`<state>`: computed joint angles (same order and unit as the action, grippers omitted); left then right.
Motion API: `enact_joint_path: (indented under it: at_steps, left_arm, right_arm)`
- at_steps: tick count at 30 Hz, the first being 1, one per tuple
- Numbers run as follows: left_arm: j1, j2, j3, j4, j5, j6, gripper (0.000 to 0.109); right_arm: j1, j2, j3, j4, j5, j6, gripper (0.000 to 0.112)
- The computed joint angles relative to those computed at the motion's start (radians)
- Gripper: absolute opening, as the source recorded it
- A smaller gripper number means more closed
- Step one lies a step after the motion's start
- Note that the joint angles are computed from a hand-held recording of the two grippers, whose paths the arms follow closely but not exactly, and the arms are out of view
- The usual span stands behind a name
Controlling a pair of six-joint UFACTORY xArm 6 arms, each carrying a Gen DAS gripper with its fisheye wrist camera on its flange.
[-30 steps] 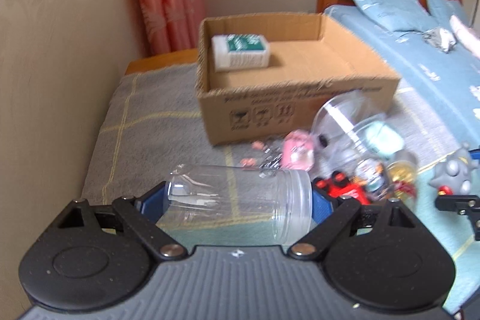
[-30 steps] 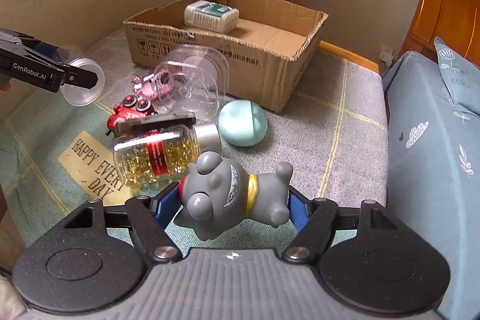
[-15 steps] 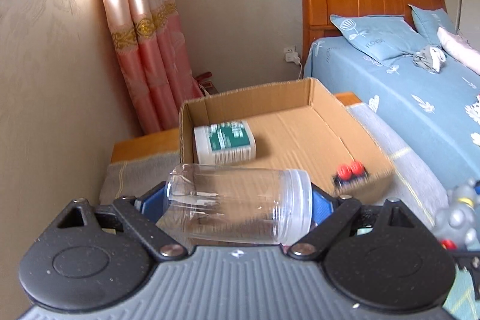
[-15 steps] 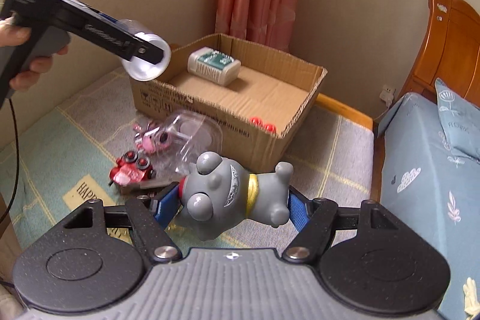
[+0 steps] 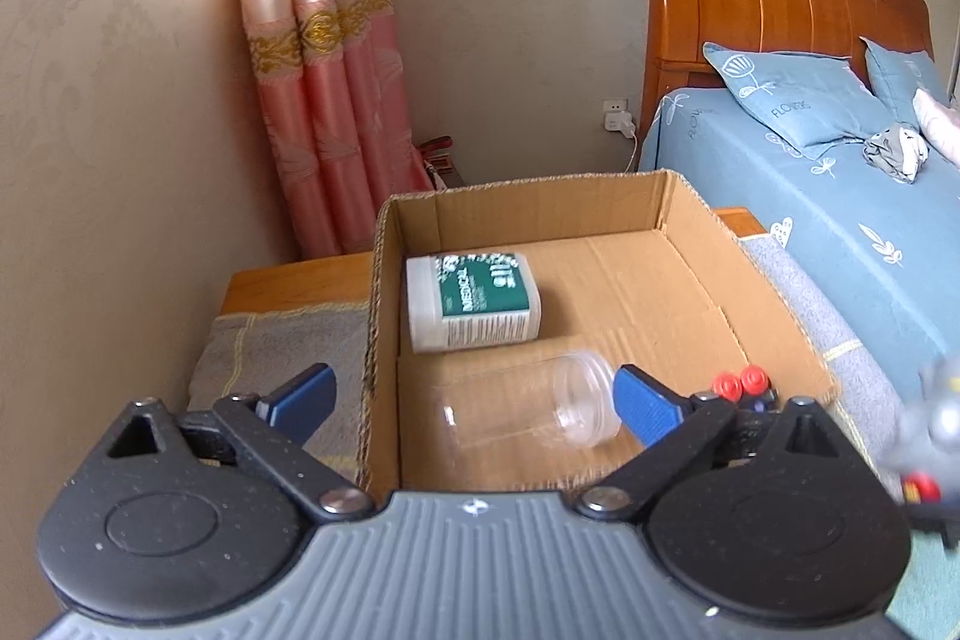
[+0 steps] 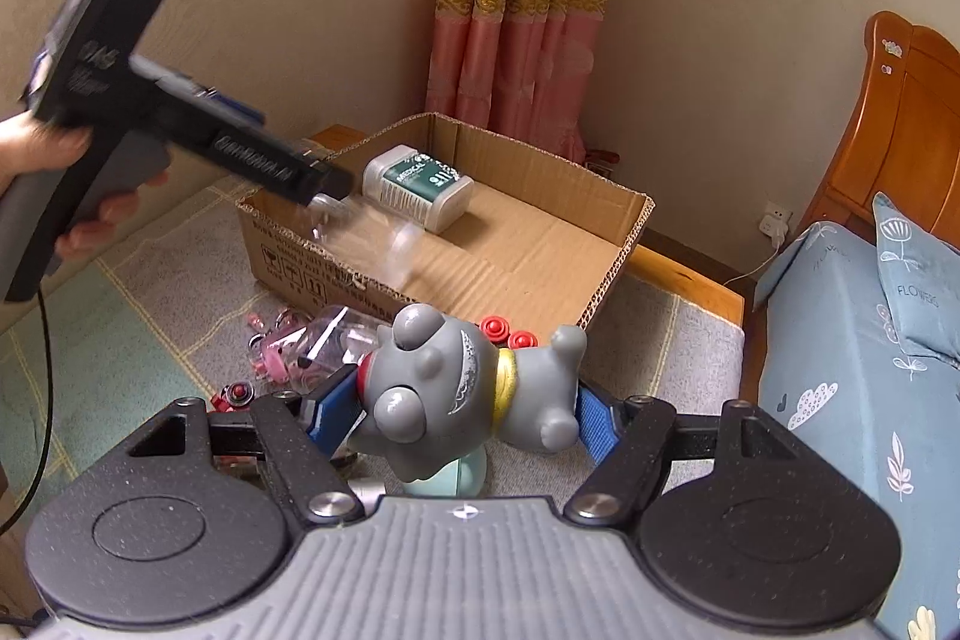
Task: Organize rigid objects
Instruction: 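Carry the clear jar into the box and open the left gripper, then lower the grey toy figure into the box and open the right gripper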
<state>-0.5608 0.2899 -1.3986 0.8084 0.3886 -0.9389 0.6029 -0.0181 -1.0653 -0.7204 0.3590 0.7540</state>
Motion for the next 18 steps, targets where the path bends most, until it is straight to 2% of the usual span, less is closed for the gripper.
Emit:
enact_joint_path:
  at_steps: [7,12,18]
  left_arm:
    - [-0.004,-0.123,0.167,0.139,-0.026,-0.163,0.102]
    - [-0.009,-0.195,0.259,0.221,0.012,-0.303,0.102]
    - [-0.021,-0.256,0.325,0.291,0.077,-0.381,0.102]
  right_arm:
    - [-0.024,0.068,-0.095,0.085,0.006,-0.073,0.077]
    - [-0.036,0.155,-0.212,0.171,0.025,-0.149,0.077]
    - [-0.051,0.307,-0.428,0.308,0.106,-0.293,0.077]
